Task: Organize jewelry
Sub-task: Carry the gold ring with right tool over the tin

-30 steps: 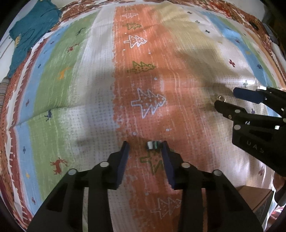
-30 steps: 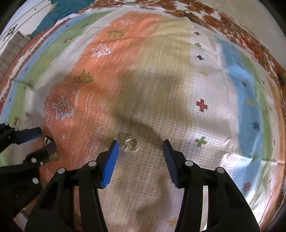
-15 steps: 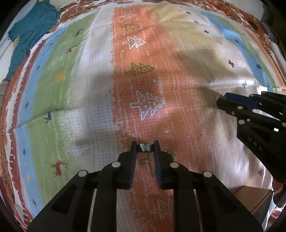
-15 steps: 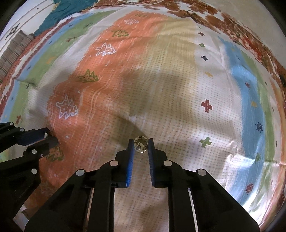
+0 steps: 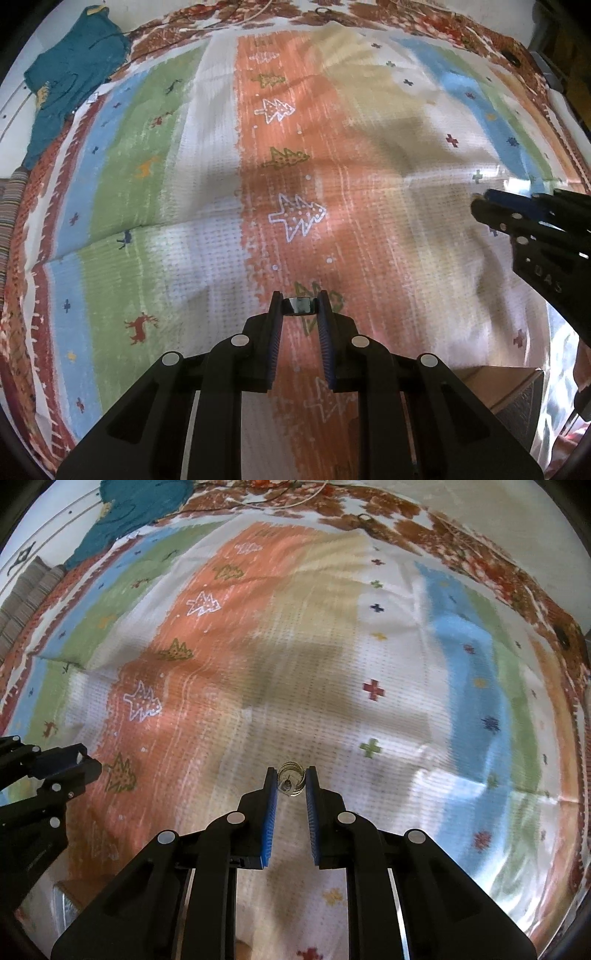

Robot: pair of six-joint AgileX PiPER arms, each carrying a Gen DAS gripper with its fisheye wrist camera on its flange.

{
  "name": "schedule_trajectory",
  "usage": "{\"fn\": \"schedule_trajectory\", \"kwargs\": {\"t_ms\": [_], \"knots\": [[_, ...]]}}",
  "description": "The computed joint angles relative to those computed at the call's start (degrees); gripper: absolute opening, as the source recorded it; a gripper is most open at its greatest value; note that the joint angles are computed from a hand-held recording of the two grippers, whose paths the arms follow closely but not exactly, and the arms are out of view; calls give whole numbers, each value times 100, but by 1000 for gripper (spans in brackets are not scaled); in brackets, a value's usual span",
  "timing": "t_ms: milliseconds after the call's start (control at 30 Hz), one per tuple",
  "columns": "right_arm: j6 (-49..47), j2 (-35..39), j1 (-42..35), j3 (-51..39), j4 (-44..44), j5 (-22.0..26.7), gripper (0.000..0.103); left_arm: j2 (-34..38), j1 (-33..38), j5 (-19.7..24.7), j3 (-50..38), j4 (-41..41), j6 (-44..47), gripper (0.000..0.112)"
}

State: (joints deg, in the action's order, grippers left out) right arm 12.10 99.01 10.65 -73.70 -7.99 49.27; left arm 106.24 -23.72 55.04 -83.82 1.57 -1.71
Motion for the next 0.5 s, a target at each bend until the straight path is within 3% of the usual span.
{"fn": "schedule_trajectory", "kwargs": {"t_ms": [500], "knots": [[576,-1150,55,828,-174,143,16,-731,-288,42,282,-118,-31,18]]}}
